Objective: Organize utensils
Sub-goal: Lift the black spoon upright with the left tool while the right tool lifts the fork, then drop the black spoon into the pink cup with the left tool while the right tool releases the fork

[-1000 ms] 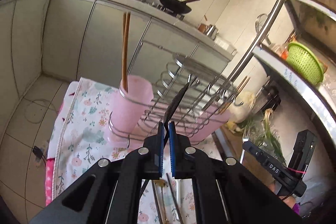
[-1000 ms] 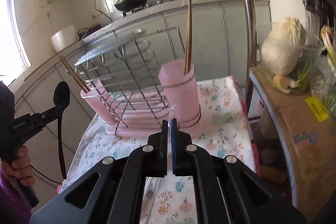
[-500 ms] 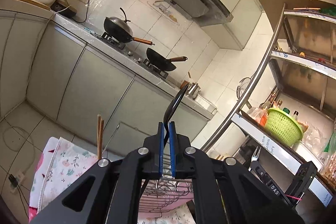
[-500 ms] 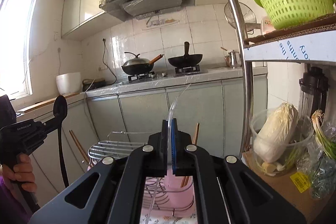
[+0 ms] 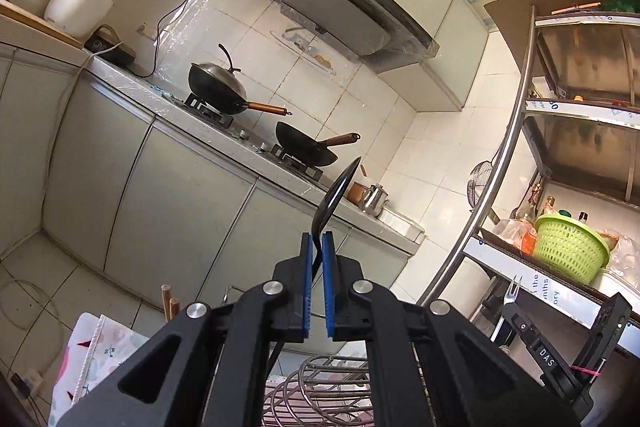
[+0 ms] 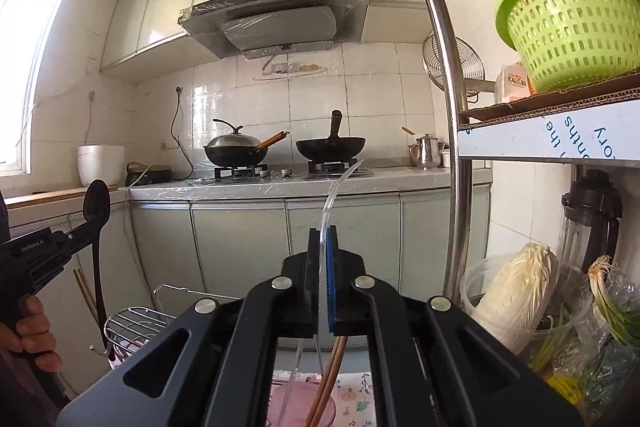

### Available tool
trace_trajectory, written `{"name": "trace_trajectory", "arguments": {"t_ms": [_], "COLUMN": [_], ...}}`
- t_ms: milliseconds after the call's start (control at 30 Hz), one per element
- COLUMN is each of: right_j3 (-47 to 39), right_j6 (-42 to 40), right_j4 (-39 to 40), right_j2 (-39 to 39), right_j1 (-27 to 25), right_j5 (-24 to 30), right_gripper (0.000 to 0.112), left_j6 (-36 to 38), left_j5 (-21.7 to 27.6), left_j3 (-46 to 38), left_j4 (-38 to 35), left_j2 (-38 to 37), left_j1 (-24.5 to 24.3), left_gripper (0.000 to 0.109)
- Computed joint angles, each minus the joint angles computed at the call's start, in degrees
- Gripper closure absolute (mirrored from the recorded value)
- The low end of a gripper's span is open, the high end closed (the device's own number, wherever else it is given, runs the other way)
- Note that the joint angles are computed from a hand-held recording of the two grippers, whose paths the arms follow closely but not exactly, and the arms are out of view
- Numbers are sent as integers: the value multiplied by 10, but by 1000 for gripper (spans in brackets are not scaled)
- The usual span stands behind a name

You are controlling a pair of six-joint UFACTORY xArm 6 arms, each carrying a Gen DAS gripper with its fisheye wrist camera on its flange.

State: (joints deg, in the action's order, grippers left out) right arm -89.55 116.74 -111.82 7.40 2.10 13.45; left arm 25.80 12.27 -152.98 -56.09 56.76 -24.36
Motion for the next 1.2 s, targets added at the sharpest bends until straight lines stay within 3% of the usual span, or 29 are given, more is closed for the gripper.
{"name": "trace_trajectory", "arguments": {"t_ms": [100, 167, 433, 600, 900, 1067, 1200], "right_j3": [-5, -6, 7, 37, 82, 95, 95], "right_j6": [10, 23, 23, 14, -18, -86, -196], "right_j4": [-12, -32, -24, -5, 64, 157, 287], "right_j2": [12, 18, 26, 11, -1, 5, 23], "right_j1": [2, 5, 1, -2, -8, -19, -29], "right_j5": [13, 25, 11, -7, -35, -56, -80], "right_gripper": [109, 109, 109, 109, 109, 109, 109], "left_j6": [-3, 35, 304, 362, 347, 217, 115], "left_j5": [0, -12, -33, -36, -28, -16, 1], "left_j3": [-26, -1, 208, 302, 417, 422, 389], "left_j4": [18, -3, -264, -338, -348, -257, -178], "left_j2": [25, 14, -121, -182, -249, -242, -215], "left_j1": [-2, -6, -18, -16, -2, 14, 26], "left_gripper": [104, 104, 104, 104, 105, 104, 104]}}
